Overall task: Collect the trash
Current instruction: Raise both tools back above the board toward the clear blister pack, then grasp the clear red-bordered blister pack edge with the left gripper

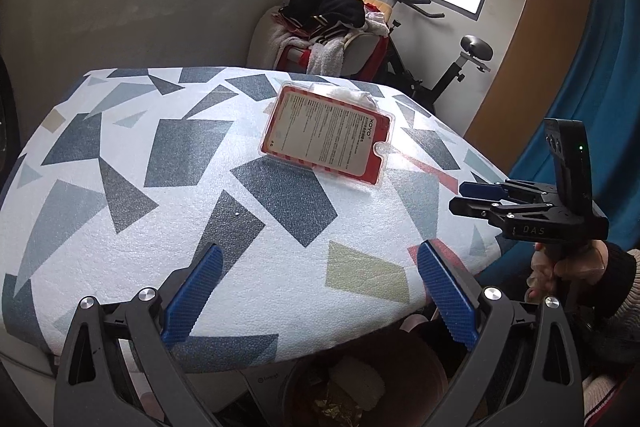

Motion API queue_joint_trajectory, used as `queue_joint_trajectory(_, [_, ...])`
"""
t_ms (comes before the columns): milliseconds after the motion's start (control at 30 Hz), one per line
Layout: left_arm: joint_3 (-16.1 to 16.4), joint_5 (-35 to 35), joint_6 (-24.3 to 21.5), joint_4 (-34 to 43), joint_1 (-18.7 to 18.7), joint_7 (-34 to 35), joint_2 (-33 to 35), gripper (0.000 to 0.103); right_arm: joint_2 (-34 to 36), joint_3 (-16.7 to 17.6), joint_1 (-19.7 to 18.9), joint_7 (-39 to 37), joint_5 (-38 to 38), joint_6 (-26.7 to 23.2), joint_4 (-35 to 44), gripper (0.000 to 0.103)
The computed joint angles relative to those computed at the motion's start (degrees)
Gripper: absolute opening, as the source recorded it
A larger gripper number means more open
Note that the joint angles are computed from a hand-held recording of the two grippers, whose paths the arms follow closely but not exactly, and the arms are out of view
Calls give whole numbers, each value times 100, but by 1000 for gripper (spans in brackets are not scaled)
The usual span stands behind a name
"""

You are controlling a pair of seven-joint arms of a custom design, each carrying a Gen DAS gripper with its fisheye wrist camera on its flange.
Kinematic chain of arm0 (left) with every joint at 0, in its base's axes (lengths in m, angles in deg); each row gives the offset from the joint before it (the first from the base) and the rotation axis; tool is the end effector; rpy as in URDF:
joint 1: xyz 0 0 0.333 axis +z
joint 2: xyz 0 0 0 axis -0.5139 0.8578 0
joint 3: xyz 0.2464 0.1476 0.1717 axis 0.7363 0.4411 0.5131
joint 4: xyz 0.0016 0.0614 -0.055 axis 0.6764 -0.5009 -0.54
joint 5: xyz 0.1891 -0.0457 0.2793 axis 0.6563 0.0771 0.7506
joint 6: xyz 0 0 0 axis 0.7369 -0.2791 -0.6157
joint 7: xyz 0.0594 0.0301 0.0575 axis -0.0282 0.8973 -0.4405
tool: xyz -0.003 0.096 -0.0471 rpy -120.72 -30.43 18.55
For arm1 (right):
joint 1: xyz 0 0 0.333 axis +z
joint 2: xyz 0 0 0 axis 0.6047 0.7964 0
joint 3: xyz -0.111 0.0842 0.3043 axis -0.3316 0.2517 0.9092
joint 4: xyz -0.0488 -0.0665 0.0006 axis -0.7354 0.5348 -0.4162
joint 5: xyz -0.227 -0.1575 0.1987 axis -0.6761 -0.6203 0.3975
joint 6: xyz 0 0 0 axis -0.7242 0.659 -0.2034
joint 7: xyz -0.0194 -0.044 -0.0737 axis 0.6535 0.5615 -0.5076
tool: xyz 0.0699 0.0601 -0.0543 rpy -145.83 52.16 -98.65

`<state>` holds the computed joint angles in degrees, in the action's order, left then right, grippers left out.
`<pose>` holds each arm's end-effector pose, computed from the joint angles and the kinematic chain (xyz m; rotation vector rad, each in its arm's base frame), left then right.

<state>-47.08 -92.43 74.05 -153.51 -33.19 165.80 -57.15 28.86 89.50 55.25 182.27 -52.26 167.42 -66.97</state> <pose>0.5025 -0.0740 0.4303 -1.2577 2.3929 -1.2863 0.4500 0.2265 0.4210 -1.7618 1.7401 -0.5348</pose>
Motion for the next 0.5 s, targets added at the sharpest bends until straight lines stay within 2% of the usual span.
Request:
queue_joint_trajectory(33, [1, 49, -29, 151, 0, -31, 110, 95, 70, -8, -13, -63, 23, 3, 99, 46])
queue_joint_trajectory(200, [-103, 489, -159, 998, 68, -369, 731, 95, 519, -135, 8, -655, 681, 69, 616, 45])
queue_joint_trajectory(400, [-405, 1323, -224, 2118, 212, -921, 1639, 95, 1110, -308, 117, -1423, 1612, 54, 1242, 45])
queue_joint_trajectory(467, [-537, 1498, -232, 2476, 276, -1043, 1944, 95, 1291, -409, 179, -1555, 1857, 39, 1426, 42])
queue_joint_trajectory(500, [-594, 1613, -260, 2676, 298, -1164, 2111, 95, 1372, -417, 176, -1686, 2022, 11, 1497, 35])
